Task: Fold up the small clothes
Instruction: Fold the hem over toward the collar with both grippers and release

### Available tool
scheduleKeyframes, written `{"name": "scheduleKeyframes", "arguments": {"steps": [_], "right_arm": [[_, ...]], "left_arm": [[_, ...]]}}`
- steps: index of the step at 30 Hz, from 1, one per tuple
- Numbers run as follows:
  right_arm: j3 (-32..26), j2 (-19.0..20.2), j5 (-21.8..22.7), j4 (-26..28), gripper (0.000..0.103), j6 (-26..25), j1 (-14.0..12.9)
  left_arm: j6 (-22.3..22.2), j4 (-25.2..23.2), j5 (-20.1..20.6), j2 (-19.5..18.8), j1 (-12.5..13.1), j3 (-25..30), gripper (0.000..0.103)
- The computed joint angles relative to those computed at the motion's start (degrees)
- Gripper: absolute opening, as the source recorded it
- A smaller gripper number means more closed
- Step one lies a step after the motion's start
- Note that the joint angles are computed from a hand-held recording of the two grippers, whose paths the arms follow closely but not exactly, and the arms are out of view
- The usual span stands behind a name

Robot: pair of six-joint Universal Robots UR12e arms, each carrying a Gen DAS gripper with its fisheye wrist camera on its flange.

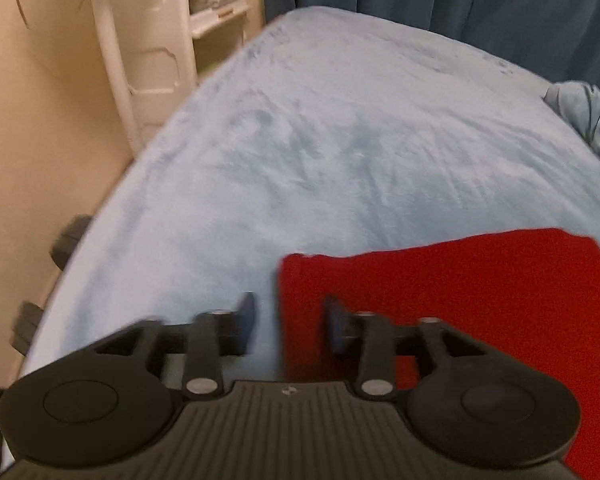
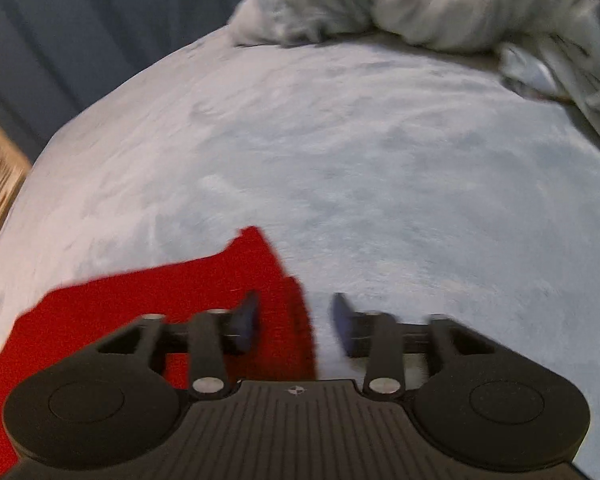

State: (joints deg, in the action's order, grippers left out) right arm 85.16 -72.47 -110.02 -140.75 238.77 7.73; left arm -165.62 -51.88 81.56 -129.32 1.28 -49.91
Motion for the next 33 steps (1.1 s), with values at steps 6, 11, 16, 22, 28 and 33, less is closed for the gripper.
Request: {"name": "scheduleKeyframes", "arguments": {"steps": [6,11,16,22,28,33], "right_arm": [[6.62,-4.89,8.79,-7.64,0.063,20.56,-1.67],[7.83,-8.25,0.11,-8.89,0.063,9.7,3.44],[6.78,-8.01,-3.59,-0.43,0.042,-2.96,8.77],[7.76,-8.63,-5.24,8.26,0.042,9.26,9.27],[5.78,-11.22,-9.11,8.31,0.049,2.88,13.09],[3.17,-11.71,-18.01,7.66,0.073,-7.62,20.64]], "left_arm": [[1.93,4.78,1.02,3.29,1.22,-4.29,0.089],[6.76,8.21,-3.05,10.94,2.81,-14.1,0.096],[11.04,6.79,-5.73,17.0,3.79,-22.97,0.1],[11.65,9.43,3.49,18.0,3.23,-26.52,0.102],[14.96,12.99,3.41,22.36,4.23,-29.0,0.103],[11.73,9.43,-2.04,30.32,5.39,-34.2,0.103]]}}
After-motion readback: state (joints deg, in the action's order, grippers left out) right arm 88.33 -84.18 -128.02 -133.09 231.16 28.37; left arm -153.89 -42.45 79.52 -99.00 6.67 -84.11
